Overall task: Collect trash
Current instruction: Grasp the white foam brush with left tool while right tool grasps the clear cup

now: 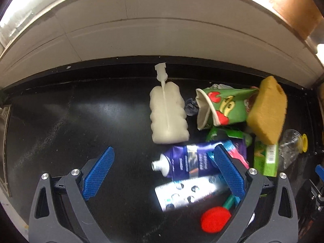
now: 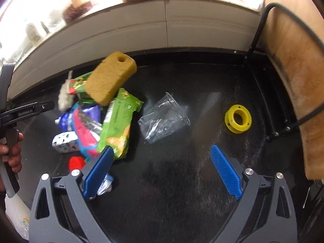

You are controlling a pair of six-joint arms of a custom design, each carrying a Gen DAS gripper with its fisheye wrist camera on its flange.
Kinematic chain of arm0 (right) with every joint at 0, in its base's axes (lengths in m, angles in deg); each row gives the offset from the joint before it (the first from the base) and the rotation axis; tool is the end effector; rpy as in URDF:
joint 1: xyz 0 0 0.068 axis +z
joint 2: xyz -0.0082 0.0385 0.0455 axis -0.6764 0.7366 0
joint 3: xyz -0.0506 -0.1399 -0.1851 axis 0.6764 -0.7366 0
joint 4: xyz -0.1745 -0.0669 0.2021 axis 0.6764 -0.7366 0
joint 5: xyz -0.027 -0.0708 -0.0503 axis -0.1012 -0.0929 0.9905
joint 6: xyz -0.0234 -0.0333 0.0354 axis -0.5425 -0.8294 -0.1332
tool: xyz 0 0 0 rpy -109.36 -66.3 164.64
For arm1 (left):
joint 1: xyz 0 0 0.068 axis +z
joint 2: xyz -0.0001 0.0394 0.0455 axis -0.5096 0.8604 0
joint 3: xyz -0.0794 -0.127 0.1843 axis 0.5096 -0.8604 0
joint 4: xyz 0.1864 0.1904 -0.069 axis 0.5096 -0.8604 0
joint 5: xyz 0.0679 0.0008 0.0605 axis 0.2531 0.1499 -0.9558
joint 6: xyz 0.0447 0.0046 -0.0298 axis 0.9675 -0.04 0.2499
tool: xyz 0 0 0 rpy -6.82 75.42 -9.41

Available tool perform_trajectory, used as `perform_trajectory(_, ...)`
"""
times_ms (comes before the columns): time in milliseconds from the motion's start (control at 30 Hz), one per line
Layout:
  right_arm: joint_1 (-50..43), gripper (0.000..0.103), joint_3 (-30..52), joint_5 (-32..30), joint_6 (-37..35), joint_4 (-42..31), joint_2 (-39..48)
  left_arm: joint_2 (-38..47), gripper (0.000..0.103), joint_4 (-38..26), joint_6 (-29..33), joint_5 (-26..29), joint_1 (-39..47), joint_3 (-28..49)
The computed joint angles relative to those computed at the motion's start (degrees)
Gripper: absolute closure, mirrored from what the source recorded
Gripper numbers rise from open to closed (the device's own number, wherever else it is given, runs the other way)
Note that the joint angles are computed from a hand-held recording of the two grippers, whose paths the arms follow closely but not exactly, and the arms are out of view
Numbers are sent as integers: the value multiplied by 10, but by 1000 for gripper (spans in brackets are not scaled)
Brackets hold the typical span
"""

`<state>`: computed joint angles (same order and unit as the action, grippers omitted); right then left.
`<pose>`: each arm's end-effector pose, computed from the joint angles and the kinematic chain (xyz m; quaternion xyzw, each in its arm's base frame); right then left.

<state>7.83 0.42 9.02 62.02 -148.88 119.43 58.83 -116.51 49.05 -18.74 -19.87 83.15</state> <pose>0.1404 0.1475 0.2681 0.2874 0.9328 -0.0013 0.2173 0.3943 0.0668 0.2608 0.2468 0.9538 -0.0496 0.1642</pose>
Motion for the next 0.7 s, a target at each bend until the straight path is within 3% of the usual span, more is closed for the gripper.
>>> perform_trajectory(100, -72, 14, -45, -31, -74, 62, 1, 79, 10, -8, -7, 4, -17, 62)
perform_trajectory(300, -172, 18, -88, -82, -183, 147, 36, 153, 11, -11, -11, 18, -20, 127)
perform_trajectory(400, -195, 24, -98, -101, -211, 172, 44, 191, 20, -24, -15, 24, -20, 171)
perform_trajectory(500, -195, 25, -100, -96, -219, 177, 41, 167, 40, 12, 4, 12, -25, 134)
perform_trajectory(533, -194, 26, -98, -94, -221, 175, 41, 162, 56, 11, 16, 15, -24, 131)
perform_trajectory(567, -188, 32, -95, -90, -216, 173, 43, 161, 60, 8, 17, 15, -24, 131)
perform_trajectory(633, -171, 33, -88, -80, -198, 161, 42, 164, 69, -12, 8, 16, -18, 145)
perform_trajectory(700, -159, 40, -79, -64, -187, 142, 29, 135, 73, 5, 7, 9, -9, 120)
